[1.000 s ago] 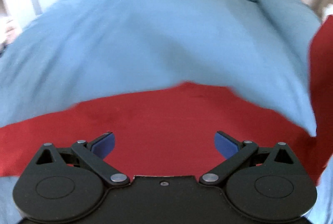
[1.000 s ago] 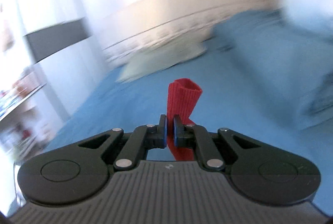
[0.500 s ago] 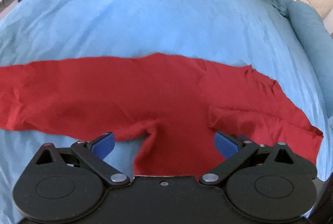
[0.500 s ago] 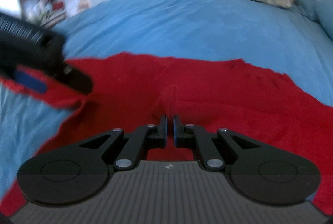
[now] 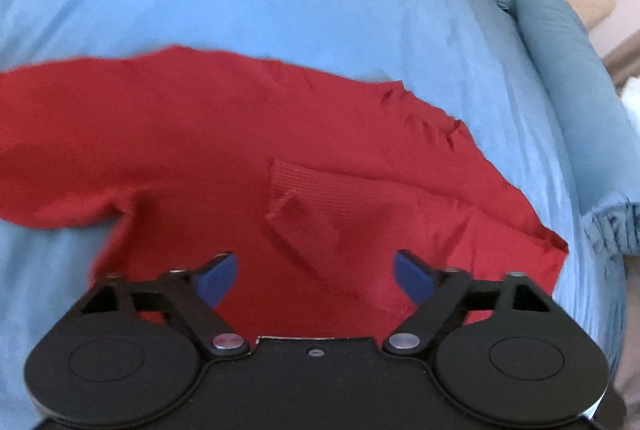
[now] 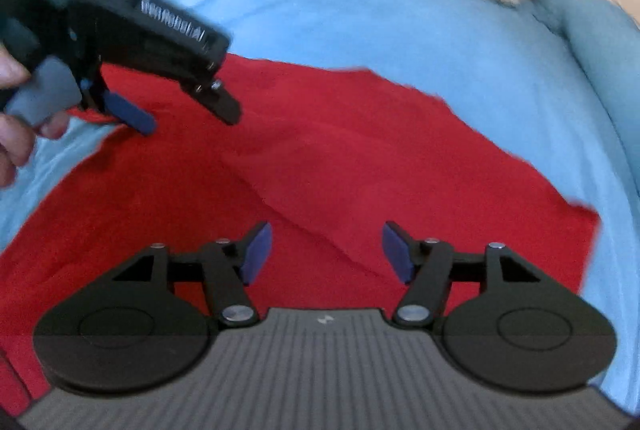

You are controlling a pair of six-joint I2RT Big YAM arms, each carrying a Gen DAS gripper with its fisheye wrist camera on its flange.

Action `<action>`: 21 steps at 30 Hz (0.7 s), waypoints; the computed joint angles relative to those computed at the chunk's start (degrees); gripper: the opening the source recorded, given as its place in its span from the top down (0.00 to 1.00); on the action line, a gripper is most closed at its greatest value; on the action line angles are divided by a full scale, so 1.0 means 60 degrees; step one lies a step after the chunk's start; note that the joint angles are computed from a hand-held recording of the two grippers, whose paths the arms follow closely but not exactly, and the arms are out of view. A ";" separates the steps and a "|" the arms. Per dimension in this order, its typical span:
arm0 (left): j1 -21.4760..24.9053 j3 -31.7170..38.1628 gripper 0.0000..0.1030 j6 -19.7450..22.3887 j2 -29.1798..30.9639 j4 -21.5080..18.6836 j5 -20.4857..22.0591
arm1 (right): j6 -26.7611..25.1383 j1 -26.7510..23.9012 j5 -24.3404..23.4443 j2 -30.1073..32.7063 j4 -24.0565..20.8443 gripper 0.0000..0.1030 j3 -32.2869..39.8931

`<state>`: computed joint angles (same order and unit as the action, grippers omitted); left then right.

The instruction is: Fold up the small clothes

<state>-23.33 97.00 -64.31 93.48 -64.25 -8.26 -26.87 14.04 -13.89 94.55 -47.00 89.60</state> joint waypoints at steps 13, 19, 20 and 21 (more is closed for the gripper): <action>-0.0033 0.1292 0.96 0.1037 0.0755 0.0121 -0.1710 | 0.1579 -0.0849 0.0873 -0.0017 -0.0607 0.22 -0.0042; -0.0141 0.0878 0.96 0.1508 0.0062 0.0023 -0.3787 | 0.1860 -0.0686 0.1110 0.0680 -0.0641 0.21 0.0772; -0.0114 0.0634 0.96 0.1389 -0.0033 -0.0048 -0.3954 | 0.1886 -0.0709 0.1146 0.0743 -0.0599 0.21 0.0792; -0.0065 0.0395 0.96 0.1230 -0.0066 -0.0108 -0.3907 | 0.1934 -0.0729 0.1207 0.0716 -0.0544 0.21 0.0724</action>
<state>-23.72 99.37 -56.93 93.08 -64.90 -31.70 -15.26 9.67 -6.65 98.84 -50.26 93.94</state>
